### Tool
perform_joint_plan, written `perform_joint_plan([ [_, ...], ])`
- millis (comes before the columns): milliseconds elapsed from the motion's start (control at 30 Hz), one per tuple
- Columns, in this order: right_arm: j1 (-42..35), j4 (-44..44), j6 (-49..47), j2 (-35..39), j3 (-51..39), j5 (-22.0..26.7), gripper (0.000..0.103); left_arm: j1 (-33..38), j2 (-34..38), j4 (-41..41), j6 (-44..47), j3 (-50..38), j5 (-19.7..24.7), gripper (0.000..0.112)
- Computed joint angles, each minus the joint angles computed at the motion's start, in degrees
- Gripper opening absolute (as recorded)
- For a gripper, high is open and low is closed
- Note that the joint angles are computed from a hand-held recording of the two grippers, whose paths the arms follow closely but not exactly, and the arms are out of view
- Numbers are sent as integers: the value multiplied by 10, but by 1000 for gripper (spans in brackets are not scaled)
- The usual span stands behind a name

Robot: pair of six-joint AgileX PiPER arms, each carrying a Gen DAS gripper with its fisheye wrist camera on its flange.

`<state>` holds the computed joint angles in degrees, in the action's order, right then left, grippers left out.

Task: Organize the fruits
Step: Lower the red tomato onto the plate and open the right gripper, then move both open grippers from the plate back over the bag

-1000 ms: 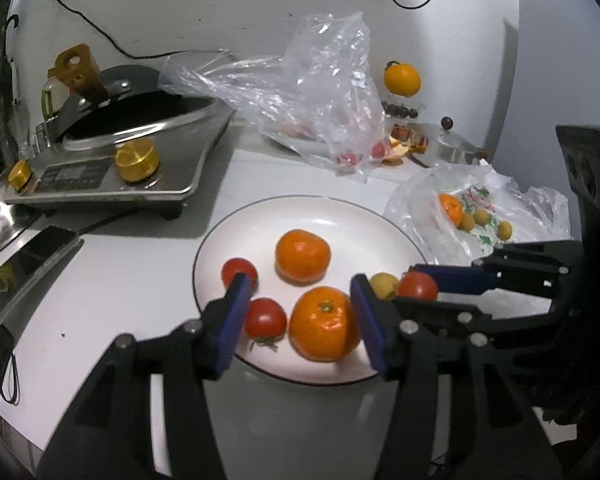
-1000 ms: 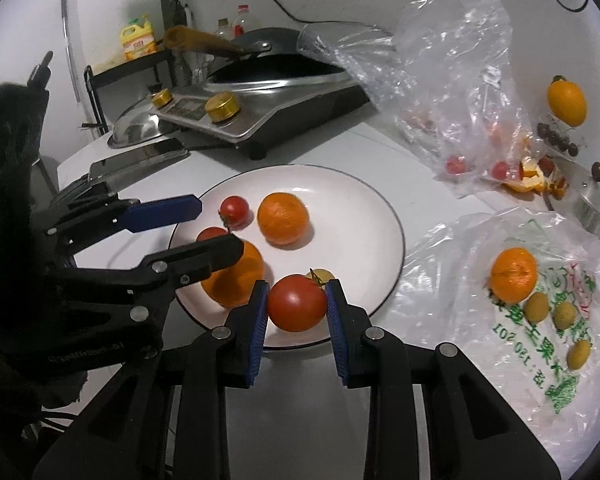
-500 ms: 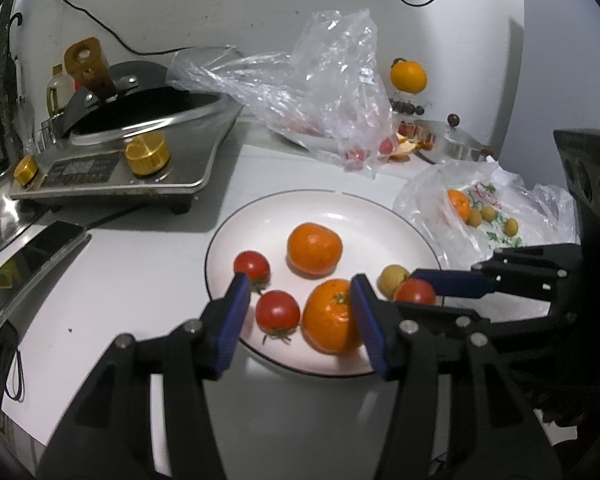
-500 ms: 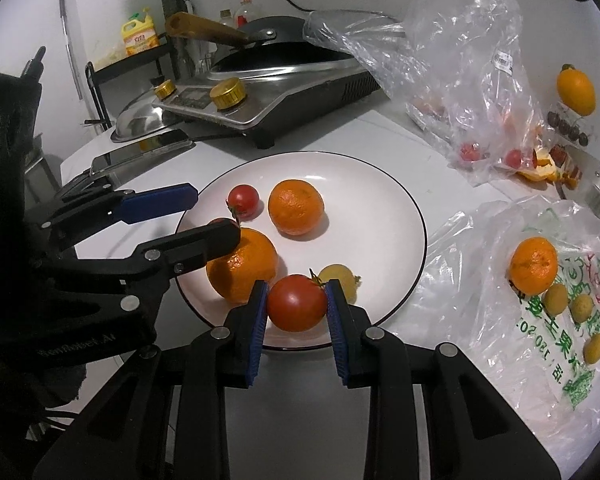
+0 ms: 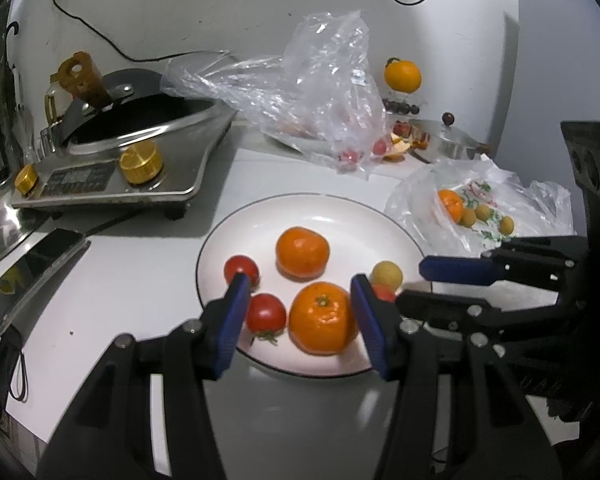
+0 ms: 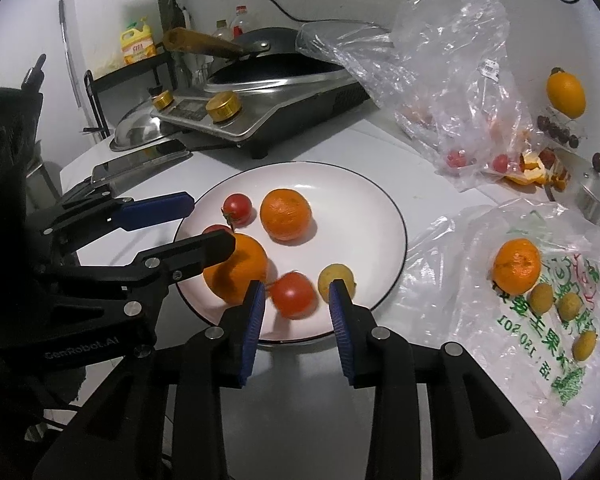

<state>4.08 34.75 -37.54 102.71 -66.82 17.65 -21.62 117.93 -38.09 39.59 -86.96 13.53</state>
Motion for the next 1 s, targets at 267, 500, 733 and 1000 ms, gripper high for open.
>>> perform_joint_plan([
  [267,-17,21,-22,-26,26,-9,35,-14,-4,40,-38,-1,-2,54],
  [500,-36,56,-61,-52,52,-14,35,-32,-8,94,-89,-7,0,54],
  [733,-66,114,-124,-78,79,-16,35,-55,-8,180,-175,-19,7,54],
  [1000,-109,194,-213,-104,111,-8,35,-89,-9,287,-275,-27,14,54],
])
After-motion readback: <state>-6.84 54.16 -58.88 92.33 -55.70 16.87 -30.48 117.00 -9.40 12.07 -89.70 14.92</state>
